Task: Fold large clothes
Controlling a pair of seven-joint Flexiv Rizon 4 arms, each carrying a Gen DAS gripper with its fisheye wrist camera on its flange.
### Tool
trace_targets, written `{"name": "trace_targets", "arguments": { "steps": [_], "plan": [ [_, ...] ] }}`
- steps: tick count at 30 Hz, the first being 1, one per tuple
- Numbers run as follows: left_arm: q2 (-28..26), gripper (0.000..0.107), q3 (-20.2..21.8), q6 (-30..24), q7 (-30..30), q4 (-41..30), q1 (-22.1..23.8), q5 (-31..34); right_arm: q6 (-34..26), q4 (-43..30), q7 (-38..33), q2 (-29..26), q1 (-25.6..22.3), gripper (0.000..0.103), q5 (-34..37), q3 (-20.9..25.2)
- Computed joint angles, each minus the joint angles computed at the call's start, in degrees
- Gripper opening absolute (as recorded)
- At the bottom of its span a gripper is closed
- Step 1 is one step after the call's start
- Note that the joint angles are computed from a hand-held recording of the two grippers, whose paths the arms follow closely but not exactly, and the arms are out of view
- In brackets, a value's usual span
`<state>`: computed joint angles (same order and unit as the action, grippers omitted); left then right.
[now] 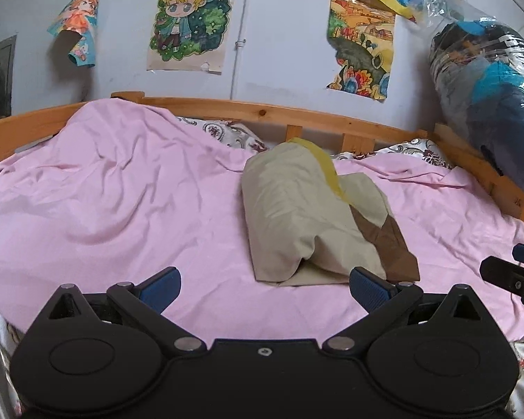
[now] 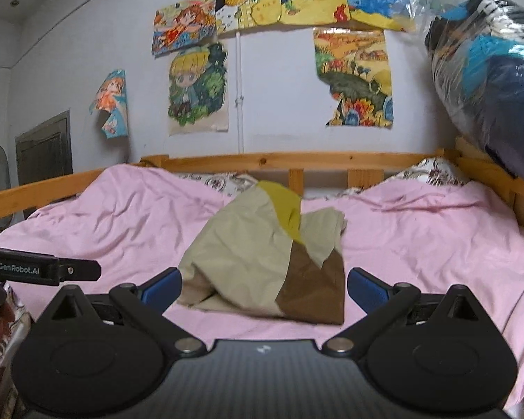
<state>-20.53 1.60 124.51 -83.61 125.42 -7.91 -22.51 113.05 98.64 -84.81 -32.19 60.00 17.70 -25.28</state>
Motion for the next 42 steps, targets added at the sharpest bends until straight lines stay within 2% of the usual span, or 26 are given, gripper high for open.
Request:
{"name": "trace_targets", "arguments": {
  "steps": [3,12,42],
  "plan": [
    [-0.3,0.102,0.8,-0.1,1.5,0.4,-1.7,-1.9,-0.4,1.1,0.0,0.3,0.6,0.103,0.4,-0.2],
    [-0.3,0.102,0.8,0.6,3.2,1.5,-2.9,-3.0,-1.5,2.8,3.2,1.0,-0.1,0.103,-1.4,0.5],
    [-0.5,0.102,0.2,0.2,4.4,1.4,-3.0,-2.2,-1.4,3.1,4.9,1.0,-0.3,0.103,-2.6,0.0]
  ]
}}
